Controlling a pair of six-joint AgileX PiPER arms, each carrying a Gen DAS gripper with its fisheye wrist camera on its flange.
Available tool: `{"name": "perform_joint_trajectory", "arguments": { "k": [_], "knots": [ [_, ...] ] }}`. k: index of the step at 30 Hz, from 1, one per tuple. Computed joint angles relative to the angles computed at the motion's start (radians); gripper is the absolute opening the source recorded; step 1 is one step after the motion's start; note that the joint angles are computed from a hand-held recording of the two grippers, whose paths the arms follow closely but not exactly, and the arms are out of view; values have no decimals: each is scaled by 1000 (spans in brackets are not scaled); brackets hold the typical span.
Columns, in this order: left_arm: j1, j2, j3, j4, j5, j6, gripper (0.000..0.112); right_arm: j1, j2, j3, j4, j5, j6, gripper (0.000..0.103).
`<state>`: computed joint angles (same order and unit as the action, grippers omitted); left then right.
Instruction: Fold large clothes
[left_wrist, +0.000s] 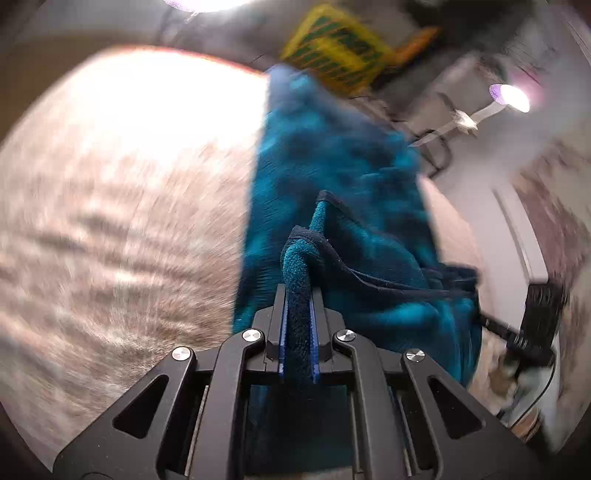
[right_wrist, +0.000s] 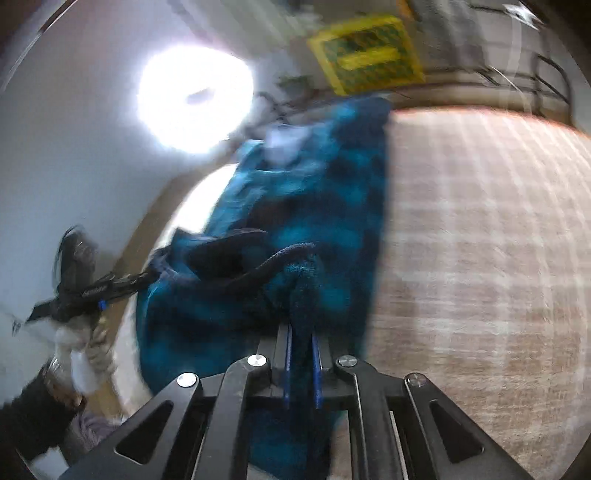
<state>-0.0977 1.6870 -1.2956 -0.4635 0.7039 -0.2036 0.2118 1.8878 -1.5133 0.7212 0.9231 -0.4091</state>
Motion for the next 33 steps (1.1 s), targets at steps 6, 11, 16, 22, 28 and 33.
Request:
{"name": "perform_joint_trajectory", "arguments": {
  "k": [6, 11, 16, 22, 28, 33],
  "knots": [
    [-29, 19, -9, 79, -22, -54, 12, 26, 34, -38, -91, 17, 74, 8],
    [-36, -57, -5, 189, 0, -139, 27, 18, -54, -6, -184, -13, 139, 37],
    [-87, -139, -3, 111, -26, -50, 27, 22, -168, 60, 3, -71, -88, 36],
    [-260, -30, -63, 220, -63, -94, 27, 196, -94, 3, -60, -99, -122, 36],
    [-252, 84, -71, 340, -85, -193, 11, 219, 37, -79, -224, -76, 56, 24],
    [-215, 52, -79, 230, -39, -89, 13, 192, 44, -123, -196, -9, 42, 25]
  ]
}}
